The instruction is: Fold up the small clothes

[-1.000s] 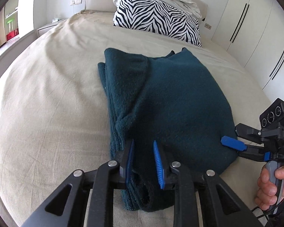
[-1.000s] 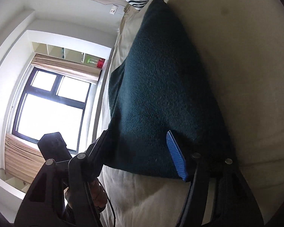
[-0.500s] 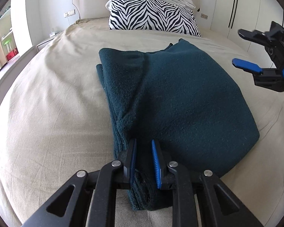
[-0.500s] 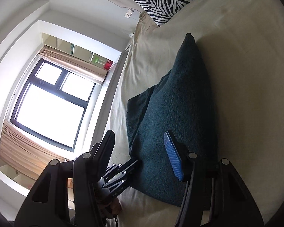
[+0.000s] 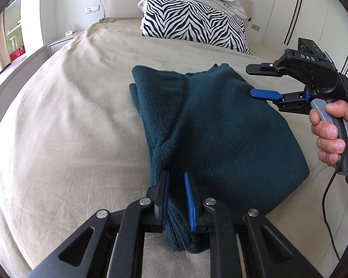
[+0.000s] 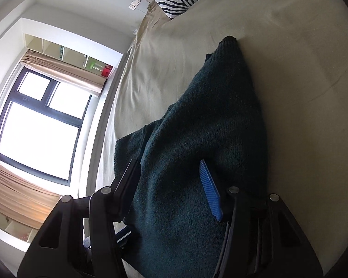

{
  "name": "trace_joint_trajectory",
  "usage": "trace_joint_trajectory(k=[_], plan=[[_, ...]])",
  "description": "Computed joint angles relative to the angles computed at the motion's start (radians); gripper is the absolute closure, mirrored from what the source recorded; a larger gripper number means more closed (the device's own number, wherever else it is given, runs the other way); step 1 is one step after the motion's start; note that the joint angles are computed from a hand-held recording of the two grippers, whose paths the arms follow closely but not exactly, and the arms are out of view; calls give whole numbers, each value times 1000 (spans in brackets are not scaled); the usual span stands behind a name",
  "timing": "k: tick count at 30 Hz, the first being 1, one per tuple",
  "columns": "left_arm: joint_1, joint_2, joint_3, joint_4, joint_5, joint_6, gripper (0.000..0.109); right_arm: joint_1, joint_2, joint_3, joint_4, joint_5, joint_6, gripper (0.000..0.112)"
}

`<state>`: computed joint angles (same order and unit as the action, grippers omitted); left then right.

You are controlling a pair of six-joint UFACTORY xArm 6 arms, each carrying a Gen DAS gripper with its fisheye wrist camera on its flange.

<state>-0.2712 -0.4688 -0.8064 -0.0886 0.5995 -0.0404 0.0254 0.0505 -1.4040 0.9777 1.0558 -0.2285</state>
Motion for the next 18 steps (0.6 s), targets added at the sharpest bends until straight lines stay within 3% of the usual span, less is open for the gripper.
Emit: trace_joint_trajectory(k=[2,4,7,11,13,16,18], plan=[[1,-1,-30,-11,-26,-14,77,-12,-33,0,31,7,-35,58],[-3,49,-96,-45,-39,-2,73,-14,-24,-39,47,16,-34,58],[-18,177,-208,20,-64,-56,70,-7,47,-110,87,44,-5,58],[0,371,-345,16,7,-93,70,7,151,-142,109,15,83,64],[7,391,-321,-30,-42,-59,69,1,151,-106,136,-26,54,86],[6,381,-294,-26,-80,-31,69,-25,153,-91,177,9,4,87],[4,374,-275,-23,-100,-17,69,-34,121,-82,118,4,25,83]])
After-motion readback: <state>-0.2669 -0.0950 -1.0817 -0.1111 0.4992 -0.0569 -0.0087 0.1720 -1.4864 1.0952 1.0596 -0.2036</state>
